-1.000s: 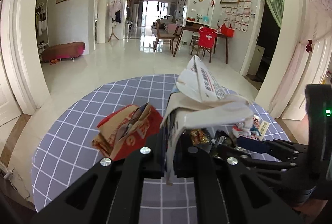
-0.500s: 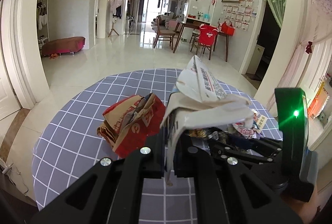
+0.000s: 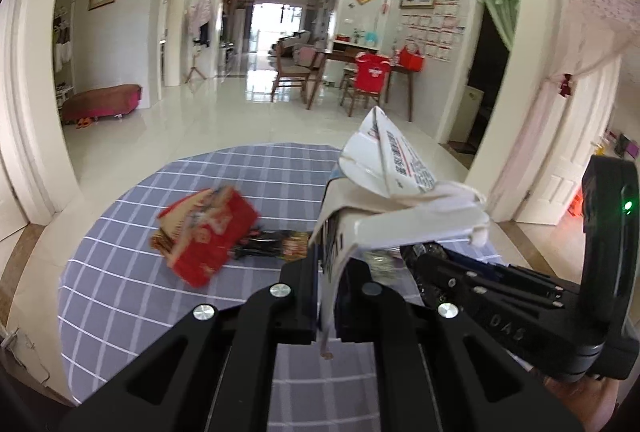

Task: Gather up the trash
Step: 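Carry the carton and black wrapper to the blue bucket and release both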

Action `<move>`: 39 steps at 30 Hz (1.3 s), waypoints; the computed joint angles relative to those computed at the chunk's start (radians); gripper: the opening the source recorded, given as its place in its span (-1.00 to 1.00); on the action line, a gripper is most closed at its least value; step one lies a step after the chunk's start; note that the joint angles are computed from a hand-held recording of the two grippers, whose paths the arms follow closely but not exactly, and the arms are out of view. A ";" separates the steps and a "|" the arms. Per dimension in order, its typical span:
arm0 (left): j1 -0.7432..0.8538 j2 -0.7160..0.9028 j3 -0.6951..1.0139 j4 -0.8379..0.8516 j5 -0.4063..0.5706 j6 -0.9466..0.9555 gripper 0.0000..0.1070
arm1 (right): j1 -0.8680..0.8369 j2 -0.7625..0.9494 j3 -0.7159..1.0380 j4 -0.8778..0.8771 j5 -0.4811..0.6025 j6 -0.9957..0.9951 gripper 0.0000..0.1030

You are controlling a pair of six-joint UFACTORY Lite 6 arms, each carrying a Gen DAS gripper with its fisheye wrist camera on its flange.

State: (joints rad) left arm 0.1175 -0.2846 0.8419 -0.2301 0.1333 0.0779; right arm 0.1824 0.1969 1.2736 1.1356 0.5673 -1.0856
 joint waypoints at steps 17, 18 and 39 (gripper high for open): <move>-0.846 0.486 0.414 1.245 0.206 -1.448 -0.90 | -0.994 -0.071 -0.129 0.060 0.522 -0.373 -0.56; -0.864 0.542 0.466 1.201 0.201 -1.407 -0.90 | -1.045 -0.028 -0.100 0.055 0.529 -0.386 -0.56; -0.936 1.328 1.359 0.673 0.405 -0.878 0.37 | -1.277 0.444 0.256 -0.029 0.487 -0.341 -0.56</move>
State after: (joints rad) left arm -0.8184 1.0436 2.2012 0.4425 0.5387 -0.8003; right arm -1.0948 0.6414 1.5297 1.1062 1.0544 -1.4263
